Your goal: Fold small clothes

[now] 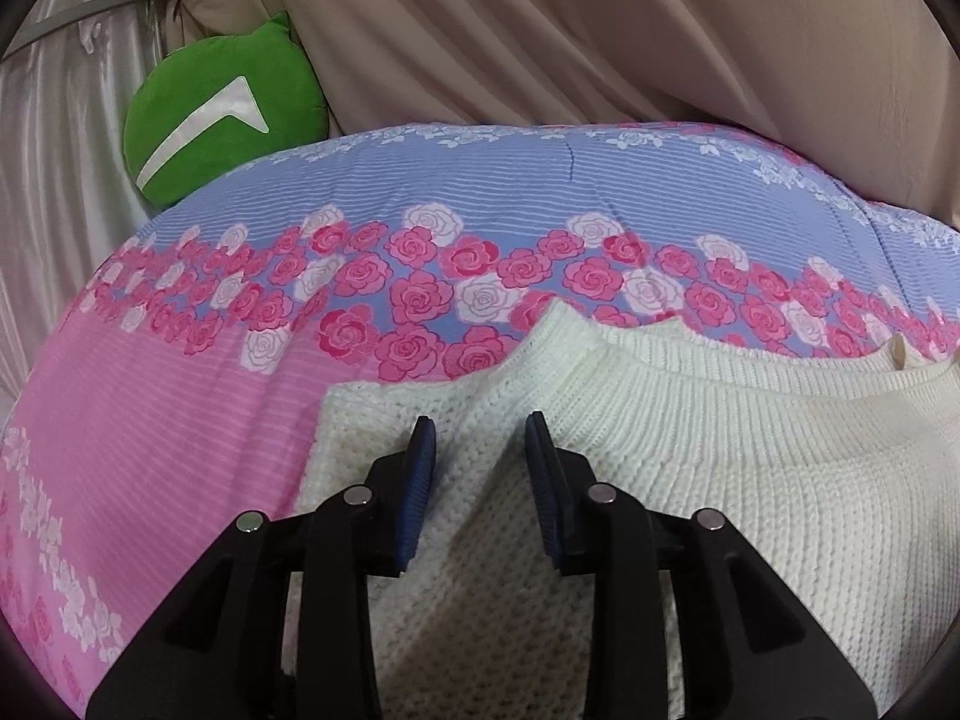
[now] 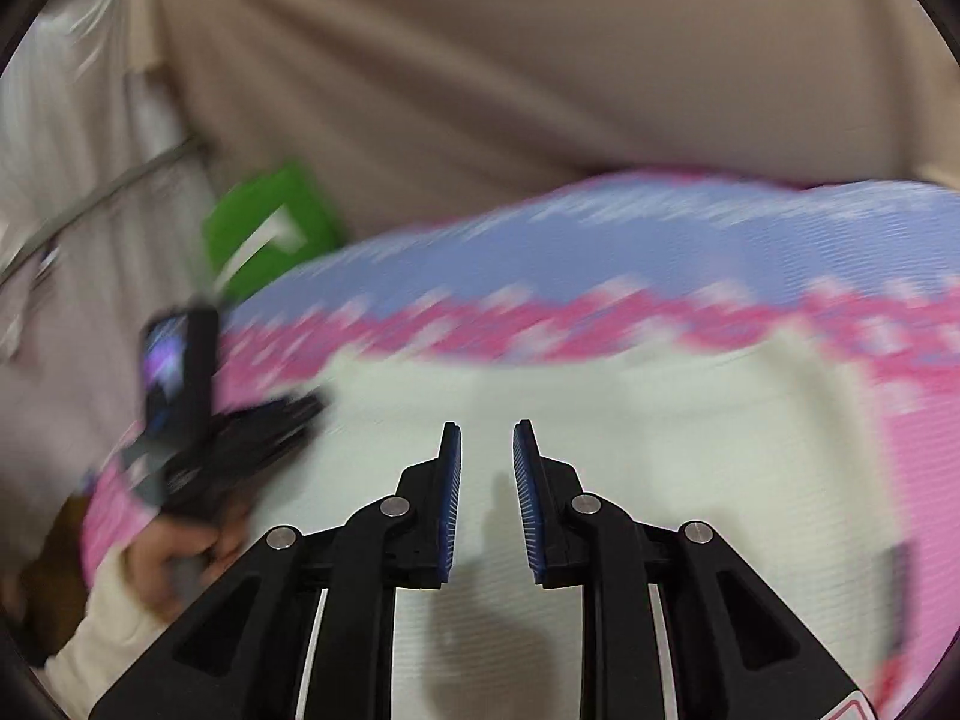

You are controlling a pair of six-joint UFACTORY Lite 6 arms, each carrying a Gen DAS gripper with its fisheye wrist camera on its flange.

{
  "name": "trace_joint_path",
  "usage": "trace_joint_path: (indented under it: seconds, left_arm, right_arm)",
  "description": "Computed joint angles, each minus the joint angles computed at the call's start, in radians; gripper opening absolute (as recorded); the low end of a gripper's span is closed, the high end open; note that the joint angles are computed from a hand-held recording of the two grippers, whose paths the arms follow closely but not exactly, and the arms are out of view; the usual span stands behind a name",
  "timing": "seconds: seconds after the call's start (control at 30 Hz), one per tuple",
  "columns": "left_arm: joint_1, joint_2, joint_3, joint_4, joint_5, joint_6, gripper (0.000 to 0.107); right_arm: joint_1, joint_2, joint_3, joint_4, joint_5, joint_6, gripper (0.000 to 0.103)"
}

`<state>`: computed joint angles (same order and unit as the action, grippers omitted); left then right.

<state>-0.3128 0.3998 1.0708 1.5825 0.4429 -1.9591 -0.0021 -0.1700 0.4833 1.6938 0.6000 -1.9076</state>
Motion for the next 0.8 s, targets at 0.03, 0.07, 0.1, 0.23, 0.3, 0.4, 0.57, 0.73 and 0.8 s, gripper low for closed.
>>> trace_joint_path:
  seconds: [0.03,0.07,0.1,0.23,0.3,0.4,0.57,0.73,0.8]
  left_arm:
    - [0.002,-0.003,-0.002,0.000,-0.003,-0.001,0.031]
    - [0.001,-0.006,-0.006,-0.001,-0.003,-0.002,0.031]
    - [0.003,-0.006,-0.005,-0.003,-0.004,0.000,0.032]
    - [0.003,0.002,0.001,-0.002,-0.005,-0.005,0.032]
    - [0.008,-0.001,-0.004,0.009,-0.015,-0.018,0.033]
    - [0.020,-0.007,-0.013,0.037,-0.036,-0.047,0.033]
    - [0.040,-0.017,-0.025,0.080,-0.076,-0.088,0.035]
    - [0.076,-0.008,0.004,0.064,-0.166,-0.061,0.051]
    - [0.096,0.004,0.033,-0.027,-0.203,0.029,0.052]
  right_arm:
    - [0.088,0.011,-0.011,0.046,-0.045,-0.031,0.021]
    - [0.190,0.035,-0.014,0.112,-0.101,-0.081,0.021]
    - [0.256,0.060,-0.011,0.166,-0.140,-0.125,0.021]
    - [0.277,0.112,-0.014,0.299,-0.167,-0.285,0.017]
    - [0.133,0.119,-0.004,0.154,-0.103,-0.192,0.015]
    - [-0.181,0.175,0.050,-0.071,0.031,-0.074,0.008]
    - [-0.649,0.310,0.189,-0.264,0.182,0.000,0.000]
    - [-0.715,0.351,0.365,-0.282,0.166,0.116,0.024]
    - [-0.644,0.381,0.444,-0.257,0.129,0.152,0.068]
